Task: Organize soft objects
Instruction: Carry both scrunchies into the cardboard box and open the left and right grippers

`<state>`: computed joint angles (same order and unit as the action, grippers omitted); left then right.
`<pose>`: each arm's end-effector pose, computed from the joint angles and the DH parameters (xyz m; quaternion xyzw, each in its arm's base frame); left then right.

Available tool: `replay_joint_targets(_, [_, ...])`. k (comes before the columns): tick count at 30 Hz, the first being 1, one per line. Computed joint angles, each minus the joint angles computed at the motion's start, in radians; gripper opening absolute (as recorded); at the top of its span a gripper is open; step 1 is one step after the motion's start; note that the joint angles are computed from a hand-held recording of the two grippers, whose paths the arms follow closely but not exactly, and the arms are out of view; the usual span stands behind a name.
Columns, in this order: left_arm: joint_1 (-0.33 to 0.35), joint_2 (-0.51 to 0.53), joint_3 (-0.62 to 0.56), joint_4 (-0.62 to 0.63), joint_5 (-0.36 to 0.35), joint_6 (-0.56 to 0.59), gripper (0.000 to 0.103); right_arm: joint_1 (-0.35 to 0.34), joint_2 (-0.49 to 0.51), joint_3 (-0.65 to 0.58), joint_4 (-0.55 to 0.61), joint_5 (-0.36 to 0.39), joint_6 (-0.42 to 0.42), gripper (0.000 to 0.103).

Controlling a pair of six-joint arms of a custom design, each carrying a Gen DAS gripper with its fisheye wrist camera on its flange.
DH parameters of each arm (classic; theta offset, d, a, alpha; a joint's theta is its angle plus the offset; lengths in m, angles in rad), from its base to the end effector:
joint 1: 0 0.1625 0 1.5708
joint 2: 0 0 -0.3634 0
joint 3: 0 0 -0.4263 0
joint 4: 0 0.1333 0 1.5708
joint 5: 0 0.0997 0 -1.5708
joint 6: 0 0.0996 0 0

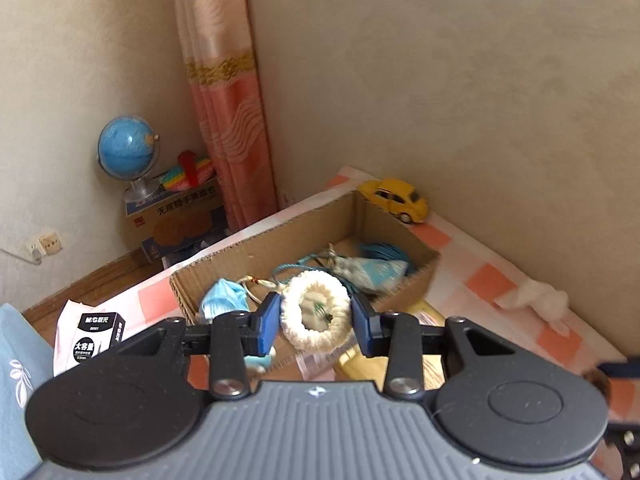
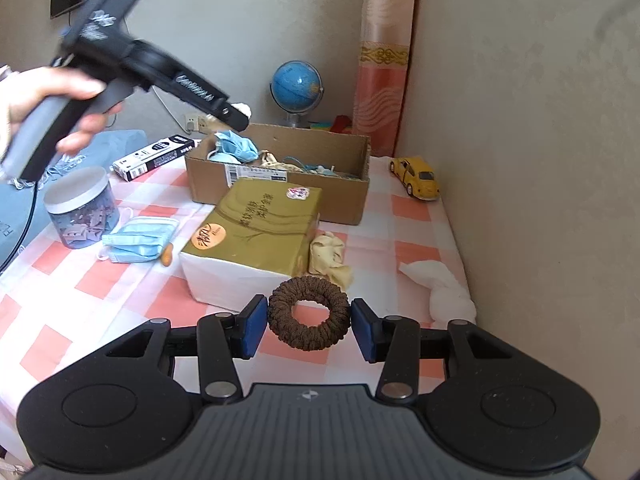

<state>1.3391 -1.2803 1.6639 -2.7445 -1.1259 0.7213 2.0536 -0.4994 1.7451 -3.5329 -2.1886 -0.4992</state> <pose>0.0260 -0.6570 0.3587 0.3375 0.8389 -0.3148 0.2885 0.3379 -0.4819 -0.0632 0.3267 -0.8371 0.3316 0.2874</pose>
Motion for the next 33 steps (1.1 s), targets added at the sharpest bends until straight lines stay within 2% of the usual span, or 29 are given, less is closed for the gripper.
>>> replay_joint_targets(2, [0.008,0.027,-0.026,-0.011,-0.005,-0.011,0.044,-0.001,-0.001,0.002,-0.001,-0.008,0.004,0.051])
replay_joint_targets(4, [0.011,0.044,-0.036,-0.028,0.009,-0.012,0.071,-0.002,-0.002,0.002,0.001,-0.012,0.012,0.051])
replay_joint_targets(6, [0.011,0.044,-0.024,-0.059,0.022,-0.006,0.088,-0.004,-0.003,0.003,0.004,-0.01,0.015,0.051])
replay_joint_targets(8, [0.014,0.027,0.004,-0.091,0.013,0.008,0.091,-0.004,-0.003,0.0,0.006,-0.009,0.01,0.051])
replay_joint_targets(10, [0.013,0.002,0.032,-0.107,0.008,0.018,0.1,-0.004,-0.004,-0.003,0.008,-0.007,0.005,0.051])
replay_joint_targets(15, [0.0,-0.083,0.125,-0.134,0.002,0.028,0.1,0.002,0.0,-0.024,0.016,-0.007,-0.028,0.051])
replay_joint_targets(19, [-0.017,-0.187,0.217,-0.078,0.01,-0.052,0.1,0.005,-0.001,-0.05,0.027,0.005,-0.051,0.051])
replay_joint_targets(22, [-0.025,-0.28,0.313,-0.069,-0.016,-0.085,0.102,0.002,0.003,-0.084,0.046,0.019,-0.062,0.051])
replay_joint_targets(25, [-0.04,-0.347,0.399,-0.103,0.009,-0.101,0.102,-0.004,0.011,-0.128,0.078,0.035,-0.061,0.051])
replay_joint_targets(33, [-0.028,-0.431,0.498,-0.135,-0.012,-0.155,0.102,-0.019,0.07,-0.311,0.222,0.075,-0.039,0.051])
